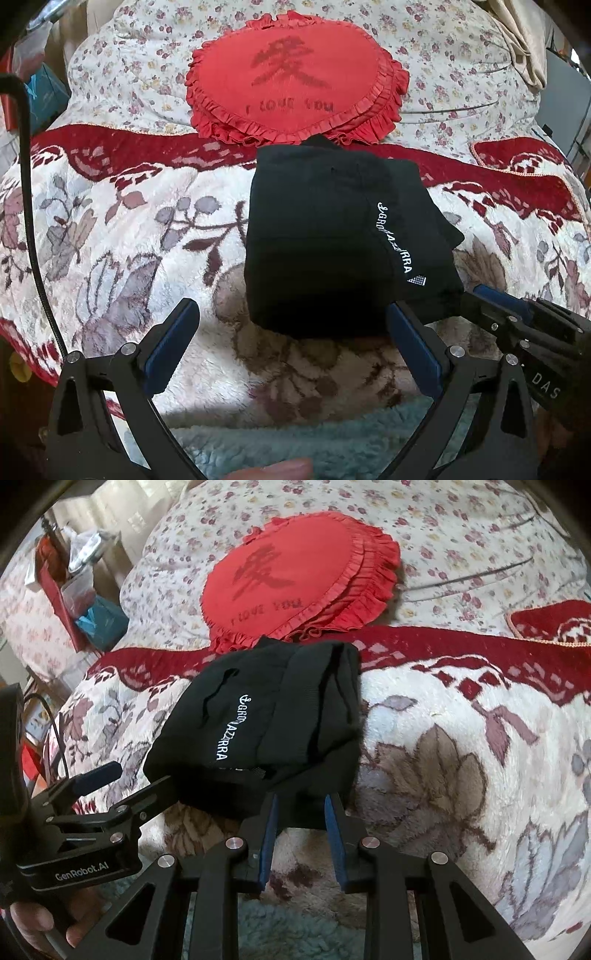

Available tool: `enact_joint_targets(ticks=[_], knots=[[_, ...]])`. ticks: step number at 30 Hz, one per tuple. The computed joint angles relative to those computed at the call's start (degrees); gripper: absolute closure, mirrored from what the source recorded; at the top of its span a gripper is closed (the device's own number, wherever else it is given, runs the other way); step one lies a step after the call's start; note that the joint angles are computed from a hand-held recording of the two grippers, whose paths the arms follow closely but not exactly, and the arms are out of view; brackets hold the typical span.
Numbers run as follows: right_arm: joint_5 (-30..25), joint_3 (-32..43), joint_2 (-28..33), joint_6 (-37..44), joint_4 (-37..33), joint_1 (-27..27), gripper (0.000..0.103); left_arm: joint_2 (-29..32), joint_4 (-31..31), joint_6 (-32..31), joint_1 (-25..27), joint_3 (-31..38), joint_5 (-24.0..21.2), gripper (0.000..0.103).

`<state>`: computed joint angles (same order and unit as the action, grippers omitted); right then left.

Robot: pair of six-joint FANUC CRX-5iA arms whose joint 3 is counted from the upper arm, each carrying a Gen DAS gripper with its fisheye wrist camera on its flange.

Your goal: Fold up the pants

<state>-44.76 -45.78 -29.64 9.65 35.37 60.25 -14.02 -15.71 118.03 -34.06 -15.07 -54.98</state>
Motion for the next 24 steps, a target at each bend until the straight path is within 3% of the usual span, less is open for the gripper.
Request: enact_joint_targets(ticks=[24], knots=[[-0.45,-0.02,0.18,-0.94,0.57,0.55,0.078,-0.02,0.56,-0.49,0.31,-0.19,0.07,0.002]])
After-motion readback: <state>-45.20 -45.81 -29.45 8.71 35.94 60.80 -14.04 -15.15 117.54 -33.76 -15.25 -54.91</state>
